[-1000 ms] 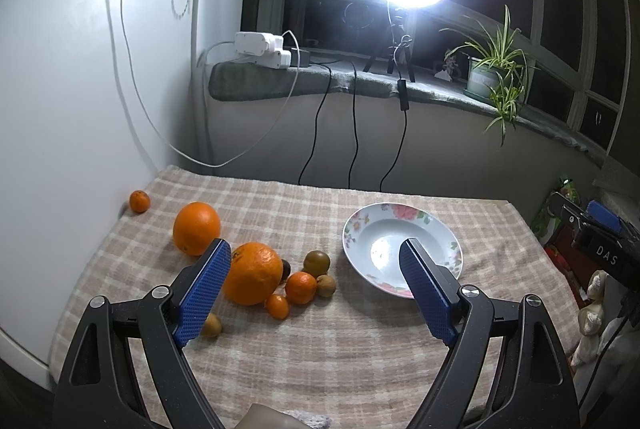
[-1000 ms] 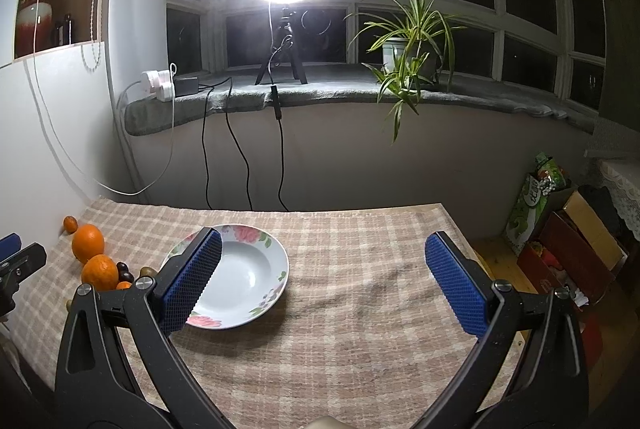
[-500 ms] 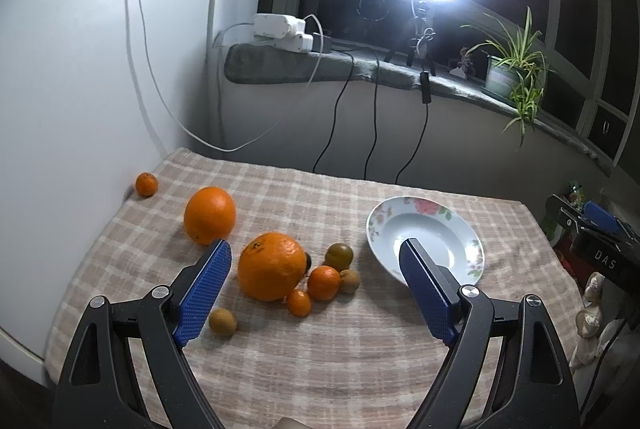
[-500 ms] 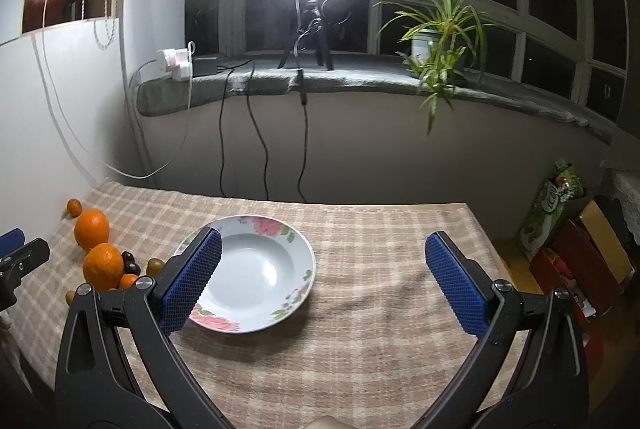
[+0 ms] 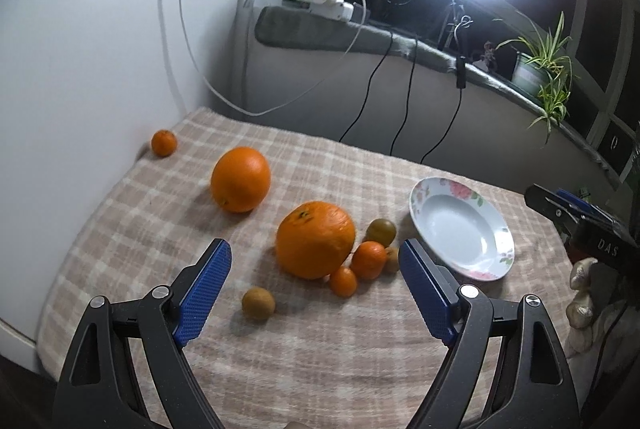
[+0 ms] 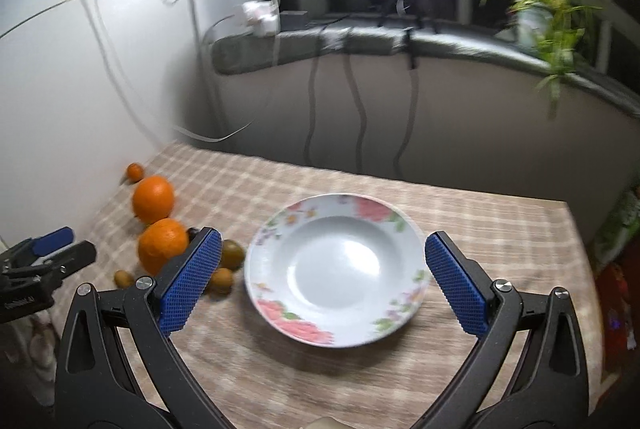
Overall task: Organize fruits
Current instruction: 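Move the right tool toward the large orange beside the plums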
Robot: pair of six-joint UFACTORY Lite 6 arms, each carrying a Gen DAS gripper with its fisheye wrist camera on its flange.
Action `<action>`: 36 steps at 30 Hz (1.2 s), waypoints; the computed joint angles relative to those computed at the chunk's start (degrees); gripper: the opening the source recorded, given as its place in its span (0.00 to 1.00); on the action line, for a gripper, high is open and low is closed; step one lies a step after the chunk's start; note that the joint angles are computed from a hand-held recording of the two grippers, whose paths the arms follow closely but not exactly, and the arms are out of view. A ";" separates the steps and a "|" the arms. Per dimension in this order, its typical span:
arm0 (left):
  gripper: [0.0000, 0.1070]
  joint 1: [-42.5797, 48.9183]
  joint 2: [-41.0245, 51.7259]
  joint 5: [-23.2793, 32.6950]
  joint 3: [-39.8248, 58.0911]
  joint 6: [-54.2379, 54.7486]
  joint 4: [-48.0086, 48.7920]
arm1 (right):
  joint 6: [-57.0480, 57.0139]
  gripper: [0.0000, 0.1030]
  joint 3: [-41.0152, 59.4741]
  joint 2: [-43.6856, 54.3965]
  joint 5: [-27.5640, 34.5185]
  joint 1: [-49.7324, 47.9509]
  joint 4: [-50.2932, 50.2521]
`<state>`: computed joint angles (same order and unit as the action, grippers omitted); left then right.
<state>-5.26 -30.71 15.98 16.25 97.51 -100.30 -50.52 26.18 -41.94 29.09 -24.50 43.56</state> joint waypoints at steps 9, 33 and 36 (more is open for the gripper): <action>0.73 6.94 13.10 9.54 3.14 5.21 -2.66 | -8.39 1.00 6.93 16.77 1.43 9.95 10.20; 0.63 11.34 34.94 22.02 13.81 5.02 -1.71 | -9.54 0.88 25.77 49.13 8.58 25.58 16.07; 0.61 11.51 36.52 22.56 14.70 5.45 -1.93 | -9.19 0.85 26.98 50.67 8.66 26.61 15.83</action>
